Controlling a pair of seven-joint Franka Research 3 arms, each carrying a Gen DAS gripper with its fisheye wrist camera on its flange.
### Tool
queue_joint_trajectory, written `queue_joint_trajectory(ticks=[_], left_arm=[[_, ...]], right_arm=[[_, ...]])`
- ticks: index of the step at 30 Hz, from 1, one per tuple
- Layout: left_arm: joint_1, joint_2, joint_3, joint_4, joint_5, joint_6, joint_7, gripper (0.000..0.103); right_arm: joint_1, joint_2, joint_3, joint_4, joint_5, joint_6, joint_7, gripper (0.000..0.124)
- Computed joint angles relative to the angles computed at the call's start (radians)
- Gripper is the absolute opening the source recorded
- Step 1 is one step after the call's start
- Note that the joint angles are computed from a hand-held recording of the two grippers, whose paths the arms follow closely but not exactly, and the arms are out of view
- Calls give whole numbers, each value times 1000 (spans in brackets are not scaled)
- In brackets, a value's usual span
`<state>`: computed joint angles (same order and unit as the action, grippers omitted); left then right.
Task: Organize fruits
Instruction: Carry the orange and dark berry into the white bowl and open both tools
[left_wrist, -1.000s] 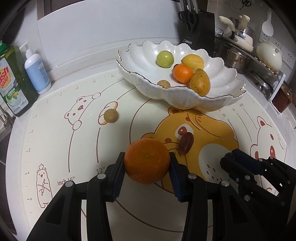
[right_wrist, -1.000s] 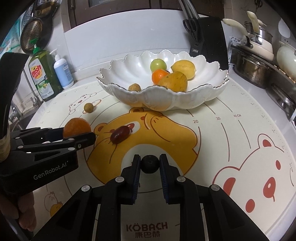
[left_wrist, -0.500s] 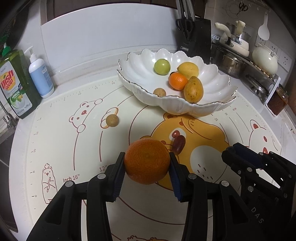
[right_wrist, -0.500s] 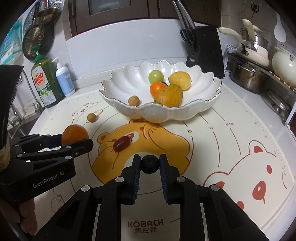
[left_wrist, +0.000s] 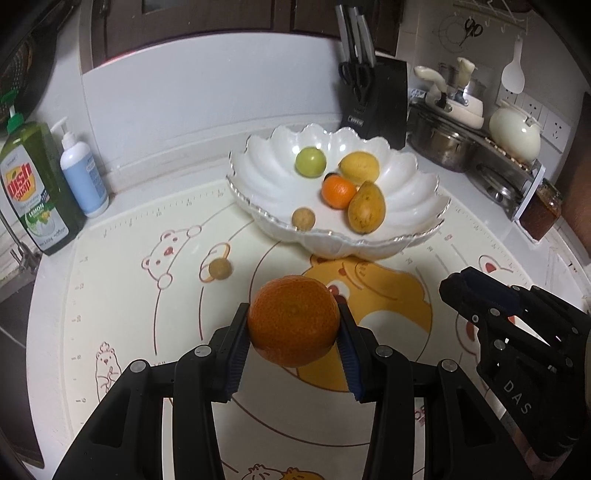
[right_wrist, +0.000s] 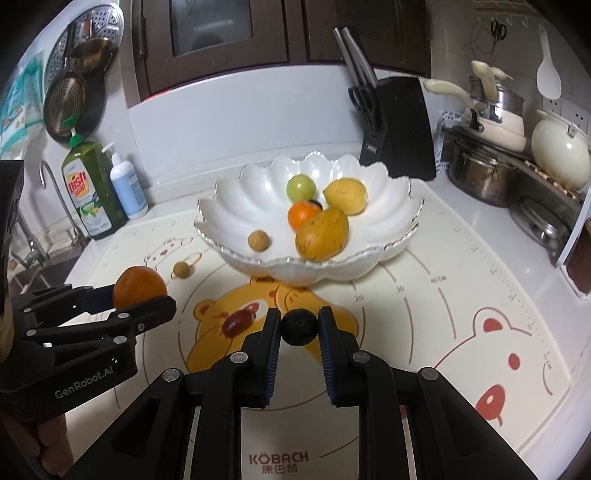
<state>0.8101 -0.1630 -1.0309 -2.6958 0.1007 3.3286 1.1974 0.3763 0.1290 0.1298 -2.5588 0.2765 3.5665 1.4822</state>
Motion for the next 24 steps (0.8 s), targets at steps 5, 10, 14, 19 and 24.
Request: queue_joint_trajectory(ticks=[5, 10, 14, 19, 24], left_arm=[[-76, -19, 78, 17, 23, -11, -12, 44], [-108, -37, 120, 40, 69, -24, -43, 44], [-85, -44, 108, 70, 118, -36, -78, 44], [7, -47, 30, 114, 181, -42, -124, 44], [165, -44, -117, 164, 235, -38, -167, 44]], right_arm=[[-1, -23, -8, 10, 9, 4, -15, 22], [-6, -40, -13, 23, 13, 9, -33, 22], [-13, -46, -16, 37, 8, 9, -37, 22], [-26, -45, -21, 62, -2, 6, -40, 22], [-44, -29, -27, 100, -21, 1, -33, 22]])
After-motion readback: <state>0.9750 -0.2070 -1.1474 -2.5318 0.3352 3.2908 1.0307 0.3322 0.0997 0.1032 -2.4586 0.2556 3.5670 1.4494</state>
